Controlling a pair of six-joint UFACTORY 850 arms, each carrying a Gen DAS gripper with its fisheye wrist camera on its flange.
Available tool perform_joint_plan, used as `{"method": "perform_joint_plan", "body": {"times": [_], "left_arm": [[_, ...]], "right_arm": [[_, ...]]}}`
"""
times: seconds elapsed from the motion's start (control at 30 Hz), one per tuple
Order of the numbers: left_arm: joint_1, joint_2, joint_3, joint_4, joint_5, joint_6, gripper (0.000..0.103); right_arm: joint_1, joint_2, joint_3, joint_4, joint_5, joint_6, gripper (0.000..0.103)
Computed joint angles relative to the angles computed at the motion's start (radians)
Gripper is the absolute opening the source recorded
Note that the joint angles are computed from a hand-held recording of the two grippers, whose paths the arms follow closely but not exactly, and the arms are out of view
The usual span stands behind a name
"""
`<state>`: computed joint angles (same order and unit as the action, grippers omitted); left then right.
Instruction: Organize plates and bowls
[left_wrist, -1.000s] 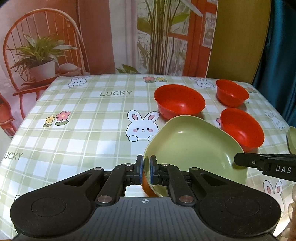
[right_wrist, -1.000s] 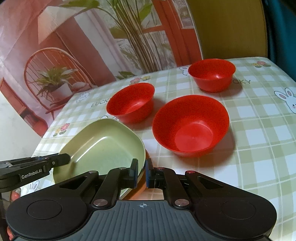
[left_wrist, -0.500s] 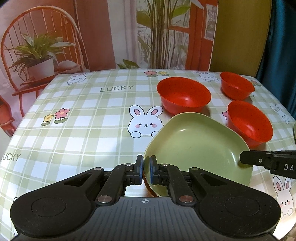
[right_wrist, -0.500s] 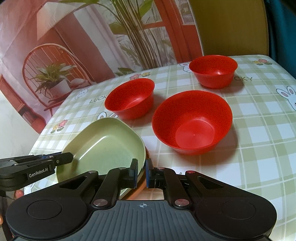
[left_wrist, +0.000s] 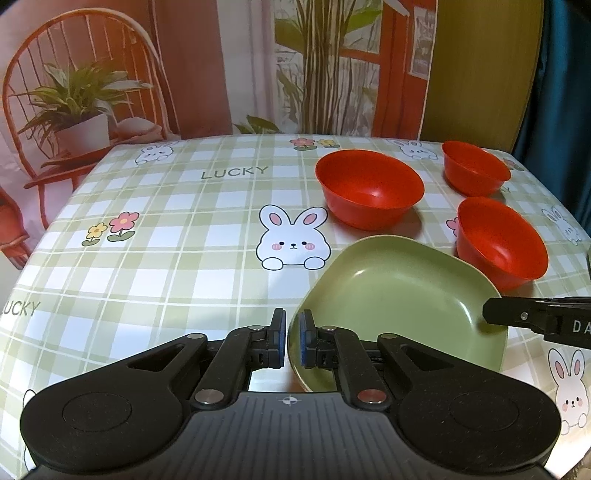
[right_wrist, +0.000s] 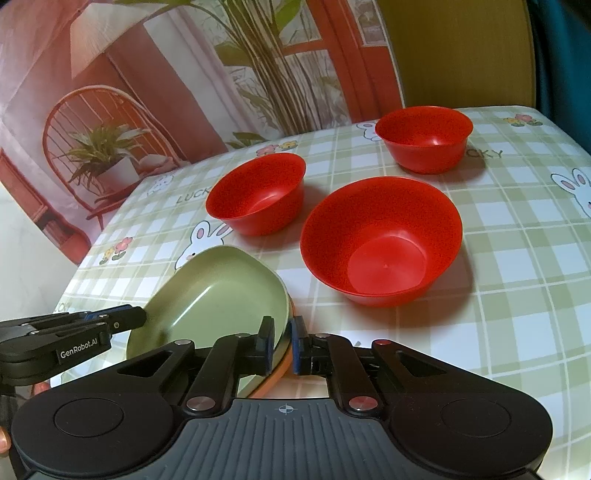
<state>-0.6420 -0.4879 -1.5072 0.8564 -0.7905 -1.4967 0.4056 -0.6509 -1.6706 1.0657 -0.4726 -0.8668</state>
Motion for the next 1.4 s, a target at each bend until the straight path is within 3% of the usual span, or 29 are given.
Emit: {"method": "perform_joint_plan", "body": {"times": [0.1,0.3,0.93,1.23,1.4], "left_arm": [[-0.003,0.002,0.002,0.014,-0.013,-0.024,0.009],[-0.012,0.014,0.018,0.046,-0.028,-0.1,0.009],[-0.014,0.016,0.025,0.055,-0.041,-0.145,0.009],[-0.031,0.027,-0.027,0.164,-0.031,-0.212,0.009],[-0.045,-0.02,-0.118,0.186,0.022,-0.225,0.009]], "right_arm": [[-0.002,0.005,0.007,0.026,0.015,-0.023,0.012],[-0.006,0.012,0.025,0.114,0.023,-0.119,0.003],[-0.005,0.009,0.024,0.088,0.025,-0.087,0.004],[-0.064,0.049,0.023,0.348,0.03,-0.307,0.005],[-0.111,0.067,0.017,0.42,0.102,-0.425,0.007]]}}
